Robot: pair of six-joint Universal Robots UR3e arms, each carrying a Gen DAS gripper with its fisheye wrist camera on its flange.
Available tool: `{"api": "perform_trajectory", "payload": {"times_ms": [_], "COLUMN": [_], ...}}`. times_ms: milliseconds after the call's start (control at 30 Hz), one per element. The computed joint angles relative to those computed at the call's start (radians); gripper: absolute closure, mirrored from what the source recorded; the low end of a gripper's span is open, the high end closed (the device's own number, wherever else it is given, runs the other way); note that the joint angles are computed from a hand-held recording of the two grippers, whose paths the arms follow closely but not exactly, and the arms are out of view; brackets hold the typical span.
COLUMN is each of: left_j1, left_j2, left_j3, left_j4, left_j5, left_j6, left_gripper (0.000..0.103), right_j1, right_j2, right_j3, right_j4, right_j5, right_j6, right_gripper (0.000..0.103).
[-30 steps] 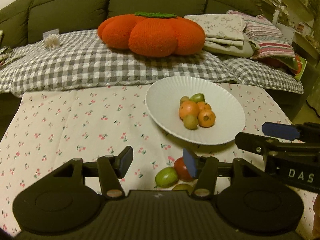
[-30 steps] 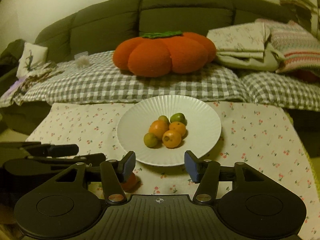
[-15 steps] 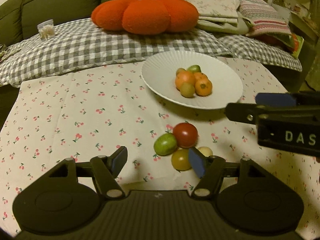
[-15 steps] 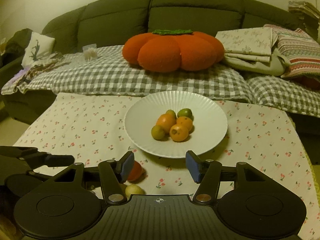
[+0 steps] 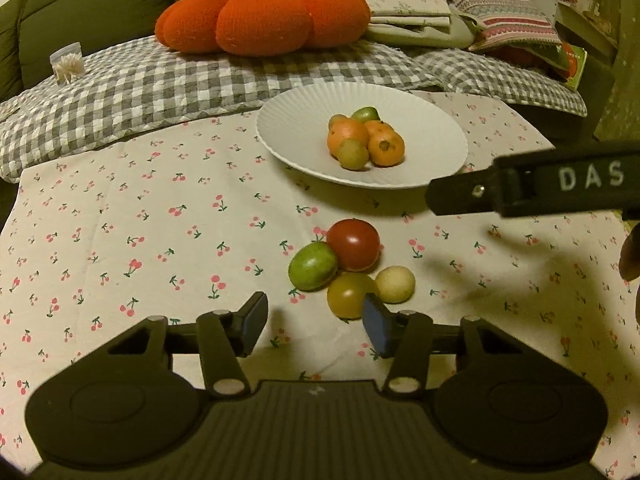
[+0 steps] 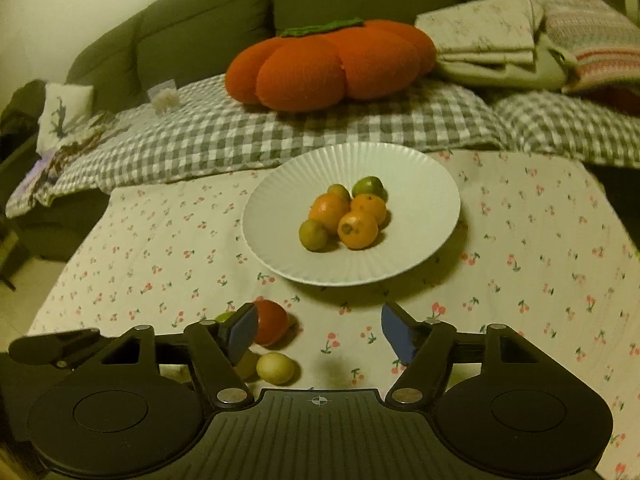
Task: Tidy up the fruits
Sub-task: 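Withdraw both open tools from the plate toward the remaining loose fruits, then grasp the olive-brown fruit with the left tool while the right tool grasps the pale yellow fruit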
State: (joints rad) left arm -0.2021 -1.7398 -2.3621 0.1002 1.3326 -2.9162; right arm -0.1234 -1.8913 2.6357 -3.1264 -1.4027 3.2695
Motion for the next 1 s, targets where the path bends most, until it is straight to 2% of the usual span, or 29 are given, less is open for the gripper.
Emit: {"api": "perform_trajectory", "payload": {"times_ms": [233,400,500,600,1000], "left_j1": [-0.035,-0.063,-0.055,-0.056,0.043], "left_j2": [-0.064,-0.127,-0.141,-0.146,0.049], "left_j3": [0.017,0.045,0.042,0.04,-0.001], "left_j4": [0.04,0.083,0.109,0.122,-0.063], "left_j5": [0.008,0.023,-0.003,-0.004,-0.027], "left_j6": [0.006,-0.014,-0.013,-0.012,-0.043], "left_gripper": [0.06,0.065,0.075,0.076,0.076], "right_j1": [-0.101,-0.097,-0.096,-0.098,-0.072], "right_j2": [-0.055,-0.035,-0.031,-0.023,0.076], "right_j3": [0.02,0.018,0.018,0.018,0.0], "right_j4": [0.094,0.089,0.085,0.08,0.04], "right_j5": [0.111,0.115,0.114,0.116,0.122], "right_j6": [0.023,0.032,0.032,0.031,0.02], "right_gripper": [0.03,0.029,0.029,0.03,0.03]}}
